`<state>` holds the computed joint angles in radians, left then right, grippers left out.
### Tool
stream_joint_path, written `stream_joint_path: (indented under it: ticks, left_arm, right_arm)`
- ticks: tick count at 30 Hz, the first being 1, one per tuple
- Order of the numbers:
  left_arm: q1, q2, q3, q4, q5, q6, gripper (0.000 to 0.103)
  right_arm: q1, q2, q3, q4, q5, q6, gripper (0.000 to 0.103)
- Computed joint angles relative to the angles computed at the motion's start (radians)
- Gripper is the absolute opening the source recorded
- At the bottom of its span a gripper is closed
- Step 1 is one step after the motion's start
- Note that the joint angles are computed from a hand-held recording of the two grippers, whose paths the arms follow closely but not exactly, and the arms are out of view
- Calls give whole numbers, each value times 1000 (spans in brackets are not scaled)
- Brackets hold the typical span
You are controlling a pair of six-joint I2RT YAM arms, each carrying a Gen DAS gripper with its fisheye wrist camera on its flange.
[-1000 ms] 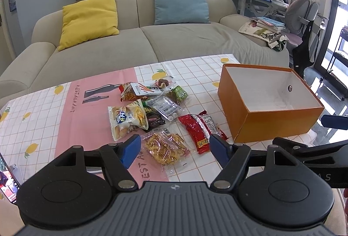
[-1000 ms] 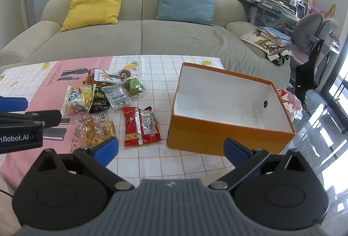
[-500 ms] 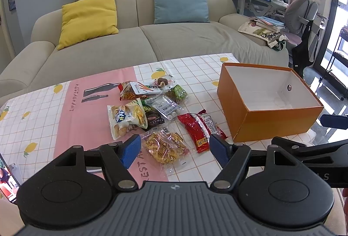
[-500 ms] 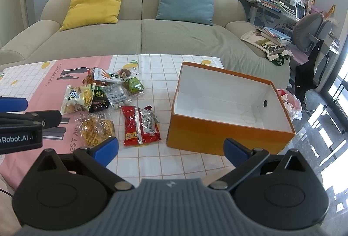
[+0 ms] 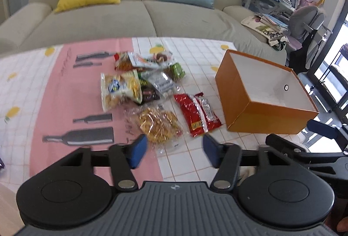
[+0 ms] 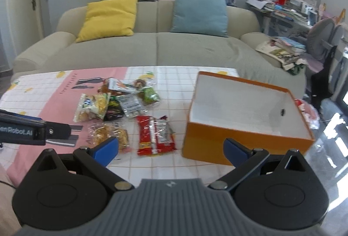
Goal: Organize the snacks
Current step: 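Grasp the clear crisp bag with left tool while right tool grasps red spicy bag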
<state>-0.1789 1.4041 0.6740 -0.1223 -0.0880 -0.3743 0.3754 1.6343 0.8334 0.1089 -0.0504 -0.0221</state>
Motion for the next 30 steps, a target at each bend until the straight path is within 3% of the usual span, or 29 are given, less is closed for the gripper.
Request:
stream_joint_path:
  ticks: [3, 6, 10, 16, 30]
  left_arm:
    - [37, 44, 0, 13, 48, 2, 43]
    - [74, 102, 15, 31, 95, -2, 43]
    - [102, 179, 49, 50, 105, 4, 64]
    - [160, 333, 150, 63, 146, -36, 79]
    - [226, 660, 409, 46, 215, -229, 87]
  right_arm:
    - [5, 51, 15, 23, -19, -8, 99]
    - [25, 114, 36, 56, -4, -28, 83]
    - [34, 223, 118, 34, -26, -39, 74]
    - [59, 394, 279, 18, -21, -49, 72]
    - [121, 741, 663, -64, 108, -158, 72]
